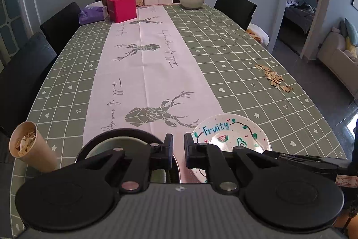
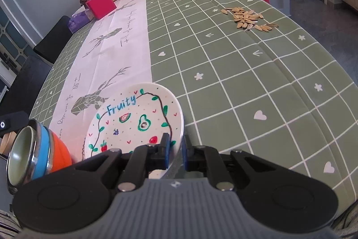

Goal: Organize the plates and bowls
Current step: 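Lower the 'Fruity' plate onto the glass plates and open both tools, then move both tools to the nested bowl stack and close on its rim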

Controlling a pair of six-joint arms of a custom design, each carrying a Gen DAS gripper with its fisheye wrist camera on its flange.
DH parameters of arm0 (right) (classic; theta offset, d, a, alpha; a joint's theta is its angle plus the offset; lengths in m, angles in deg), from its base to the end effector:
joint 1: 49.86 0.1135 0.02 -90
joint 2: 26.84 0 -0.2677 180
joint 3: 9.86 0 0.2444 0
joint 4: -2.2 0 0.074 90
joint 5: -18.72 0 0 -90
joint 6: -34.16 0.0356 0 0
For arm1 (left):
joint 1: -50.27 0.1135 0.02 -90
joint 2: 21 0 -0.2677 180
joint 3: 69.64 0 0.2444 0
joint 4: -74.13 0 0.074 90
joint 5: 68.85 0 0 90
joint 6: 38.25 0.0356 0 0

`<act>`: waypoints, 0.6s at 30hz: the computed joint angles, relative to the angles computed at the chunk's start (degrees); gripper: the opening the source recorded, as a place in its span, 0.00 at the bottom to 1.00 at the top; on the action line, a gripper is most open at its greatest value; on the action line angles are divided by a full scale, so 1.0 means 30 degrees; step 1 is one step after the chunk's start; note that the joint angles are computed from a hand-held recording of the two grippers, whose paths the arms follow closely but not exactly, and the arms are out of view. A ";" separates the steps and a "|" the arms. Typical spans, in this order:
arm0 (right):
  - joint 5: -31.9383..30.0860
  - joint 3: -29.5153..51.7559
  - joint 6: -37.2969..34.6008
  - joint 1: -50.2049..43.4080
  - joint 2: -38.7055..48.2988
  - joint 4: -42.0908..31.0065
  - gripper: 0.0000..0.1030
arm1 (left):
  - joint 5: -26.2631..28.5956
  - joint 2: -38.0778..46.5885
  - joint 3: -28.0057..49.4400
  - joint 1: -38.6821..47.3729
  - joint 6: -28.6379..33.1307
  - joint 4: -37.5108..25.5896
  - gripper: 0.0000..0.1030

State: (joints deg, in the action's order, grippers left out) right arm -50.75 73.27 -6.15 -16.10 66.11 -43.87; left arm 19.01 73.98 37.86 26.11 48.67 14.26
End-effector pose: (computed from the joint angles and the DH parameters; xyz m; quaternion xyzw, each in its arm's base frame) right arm 0.2853 0.1757 0.2503 0.1821 0.9244 0.0649 0.3288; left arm 0.3254 -0.1445 0.3526 0.1637 0.9169 -0.0687 0.3575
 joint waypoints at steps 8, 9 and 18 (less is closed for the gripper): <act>0.1849 0.1133 -0.0080 0.1079 0.1114 -0.0806 0.25 | -0.1025 -0.1508 -0.2106 -0.0076 0.0545 0.1911 0.16; 0.1885 0.1091 0.0089 0.1071 0.1087 -0.0710 0.31 | -0.0962 -0.1698 -0.2292 0.0006 0.0538 0.2066 0.16; 0.2775 0.1606 -0.0022 0.1311 0.1227 -0.0762 0.74 | -0.0555 -0.2547 -0.3211 0.0610 0.0456 0.2649 0.20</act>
